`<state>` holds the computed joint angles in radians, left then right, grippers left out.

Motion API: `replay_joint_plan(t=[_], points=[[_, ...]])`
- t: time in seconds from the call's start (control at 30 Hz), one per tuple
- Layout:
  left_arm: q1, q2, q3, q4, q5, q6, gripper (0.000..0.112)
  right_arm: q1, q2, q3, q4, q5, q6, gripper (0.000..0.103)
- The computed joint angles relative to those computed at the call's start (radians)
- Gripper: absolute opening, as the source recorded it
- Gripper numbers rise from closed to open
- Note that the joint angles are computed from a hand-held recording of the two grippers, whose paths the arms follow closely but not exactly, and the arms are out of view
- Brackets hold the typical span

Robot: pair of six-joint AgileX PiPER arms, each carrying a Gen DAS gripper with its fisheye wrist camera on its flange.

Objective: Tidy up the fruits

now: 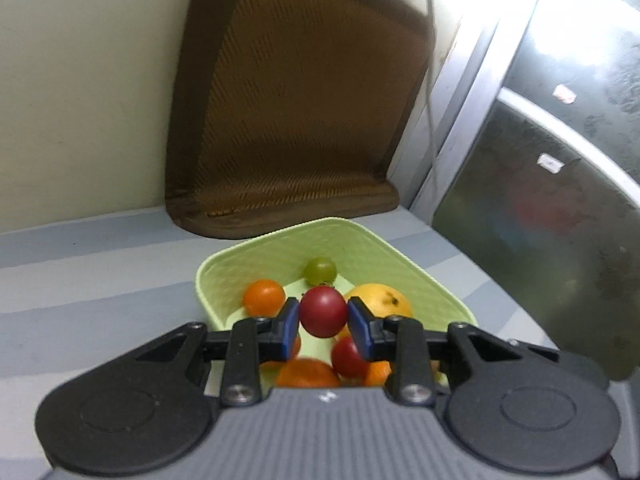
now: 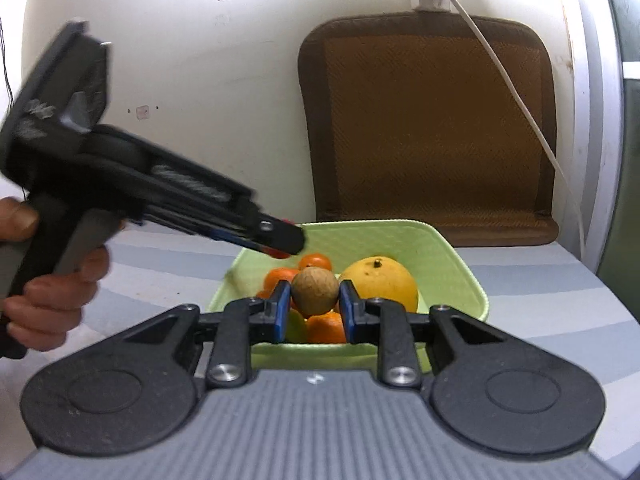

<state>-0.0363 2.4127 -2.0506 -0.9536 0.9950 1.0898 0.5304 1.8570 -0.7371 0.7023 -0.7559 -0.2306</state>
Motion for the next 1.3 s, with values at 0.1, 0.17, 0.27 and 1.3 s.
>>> replay_joint_plan(t=[0.1,0.17,0.27,1.3], points=[[-0.031,0.064,-0.106,0.056,0.005,-0.076,0.03,-0.002,0.017,-0.002,-0.015,-0.027,0.019,0.03],[-0.045,0.082,-0.135,0.076,-0.007,-0.109,0.036,0.006,0.022,-0.002,0.002,-0.038,0.009,0.031],[-0.026,0.073,-0.119,0.045,0.001,-0.099,0.037,0.009,0.02,0.018,-0.009,-0.074,0.033,0.033],[0.253,-0.616,1.091,-0.65,-0.426,0.964,0.065,0.396,-0.06,0.123,0.256,-0.117,0.291,0.033]])
